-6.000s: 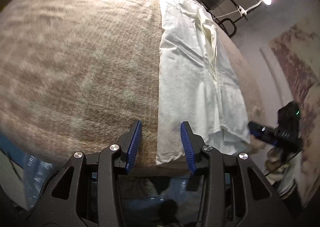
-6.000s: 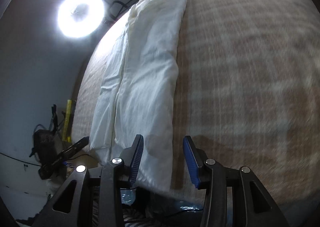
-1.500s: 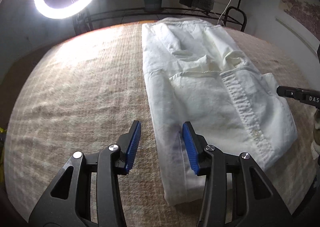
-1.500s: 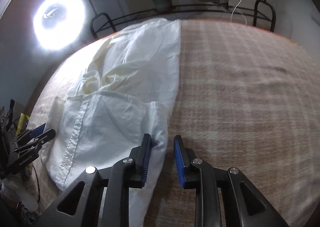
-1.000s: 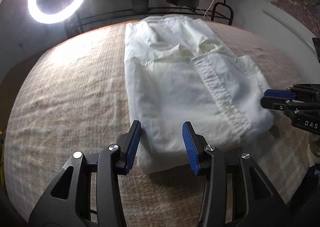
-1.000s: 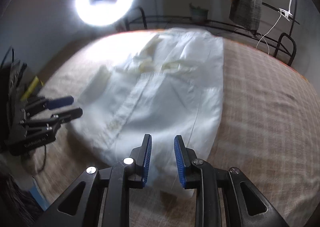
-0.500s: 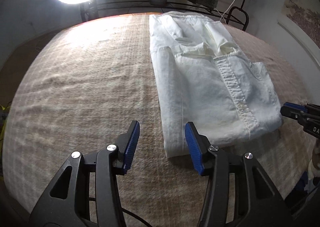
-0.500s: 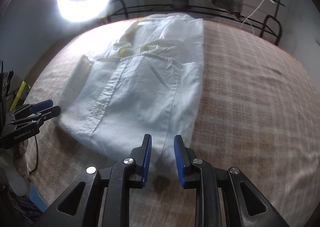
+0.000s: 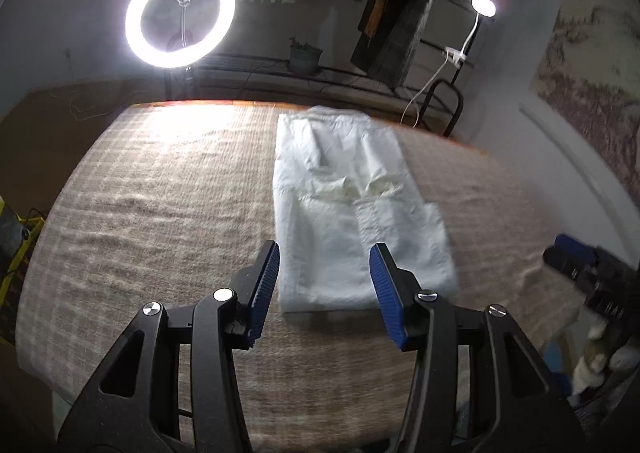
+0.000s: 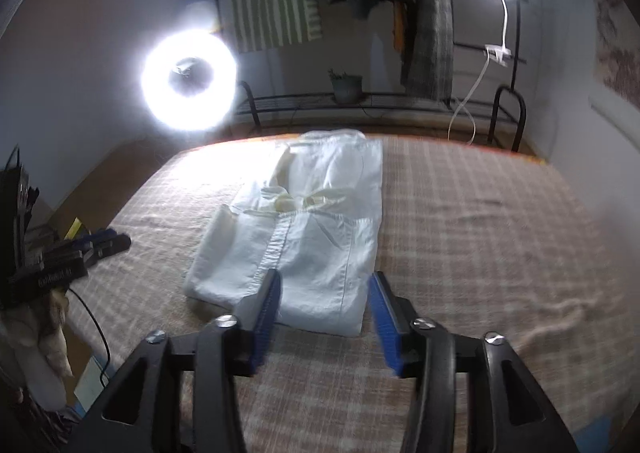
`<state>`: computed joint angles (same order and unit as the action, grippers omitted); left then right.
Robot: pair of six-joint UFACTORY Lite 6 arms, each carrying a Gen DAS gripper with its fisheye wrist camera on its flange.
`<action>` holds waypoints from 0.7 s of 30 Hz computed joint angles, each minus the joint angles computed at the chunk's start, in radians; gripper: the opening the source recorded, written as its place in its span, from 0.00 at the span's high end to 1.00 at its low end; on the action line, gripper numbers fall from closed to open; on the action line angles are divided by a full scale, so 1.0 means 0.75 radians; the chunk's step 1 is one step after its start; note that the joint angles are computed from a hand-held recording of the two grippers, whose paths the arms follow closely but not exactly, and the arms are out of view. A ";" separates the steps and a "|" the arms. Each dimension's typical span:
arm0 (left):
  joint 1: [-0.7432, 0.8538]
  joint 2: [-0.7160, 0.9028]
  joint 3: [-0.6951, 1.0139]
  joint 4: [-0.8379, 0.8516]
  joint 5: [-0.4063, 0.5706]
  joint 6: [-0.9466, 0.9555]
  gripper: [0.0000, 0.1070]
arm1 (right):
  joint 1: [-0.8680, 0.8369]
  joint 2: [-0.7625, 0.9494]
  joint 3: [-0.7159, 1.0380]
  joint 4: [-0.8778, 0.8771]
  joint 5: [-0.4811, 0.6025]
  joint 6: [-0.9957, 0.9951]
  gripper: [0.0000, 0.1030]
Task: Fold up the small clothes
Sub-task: 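Open both tools, release the folded shirt and pull back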
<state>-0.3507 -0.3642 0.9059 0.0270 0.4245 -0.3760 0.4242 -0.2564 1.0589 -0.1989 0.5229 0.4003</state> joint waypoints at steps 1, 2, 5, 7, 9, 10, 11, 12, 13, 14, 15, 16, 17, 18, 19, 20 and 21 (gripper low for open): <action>0.007 -0.010 0.038 -0.027 0.025 0.023 0.53 | 0.010 -0.021 0.014 -0.037 0.025 0.020 0.32; 0.005 -0.016 0.086 0.000 0.057 0.005 0.53 | 0.020 -0.040 0.043 -0.082 0.054 0.047 0.32; 0.057 0.040 0.248 -0.006 0.116 0.080 0.53 | -0.023 -0.039 0.122 -0.003 0.083 -0.038 0.32; 0.125 0.079 0.311 -0.099 0.134 0.190 0.53 | -0.100 -0.024 0.182 0.167 0.086 -0.195 0.33; 0.216 0.151 0.380 -0.232 0.140 0.342 0.53 | -0.150 0.010 0.233 0.269 0.094 -0.294 0.34; 0.260 0.201 0.417 -0.294 0.138 0.417 0.53 | -0.179 0.040 0.265 0.321 0.102 -0.347 0.35; 0.295 0.253 0.446 -0.357 0.130 0.493 0.53 | -0.208 0.075 0.297 0.376 0.108 -0.406 0.37; 0.323 0.301 0.476 -0.412 0.129 0.556 0.53 | -0.232 0.109 0.328 0.417 0.118 -0.452 0.38; 0.344 0.351 0.506 -0.450 0.128 0.605 0.53 | -0.261 0.158 0.369 0.460 0.126 -0.505 0.38; 0.370 0.441 0.563 -0.497 0.122 0.672 0.53 | -0.274 0.183 0.385 0.473 0.120 -0.526 0.38; 0.387 0.510 0.608 -0.535 0.117 0.725 0.53 | -0.298 0.228 0.419 0.507 0.113 -0.572 0.38; 0.399 0.583 0.656 -0.569 0.112 0.773 0.53 | -0.324 0.267 0.448 0.546 0.108 -0.622 0.38; 0.409 0.657 0.705 -0.591 0.106 0.806 0.53 | -0.352 0.326 0.496 0.599 0.107 -0.681 0.40; 0.424 0.761 0.786 -0.622 0.109 0.842 0.53 | -0.379 0.388 0.547 0.656 0.111 -0.741 0.45; 0.438 0.859 0.870 -0.662 0.120 0.875 0.53 | -0.403 0.467 0.614 0.704 0.120 -0.787 0.47; 0.448 0.932 0.931 -0.694 0.132 0.896 0.53 | -0.423 0.566 0.703 0.734 0.137 -0.813 0.50; 0.461 1.039 1.031 -0.734 0.153 0.922 0.53 | -0.435 0.649 0.780 0.750 0.146 -0.826 0.52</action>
<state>-0.0052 0.4152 1.6788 -0.5234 0.5390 0.3151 0.0976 0.2307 1.6437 0.3637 0.6322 -0.2189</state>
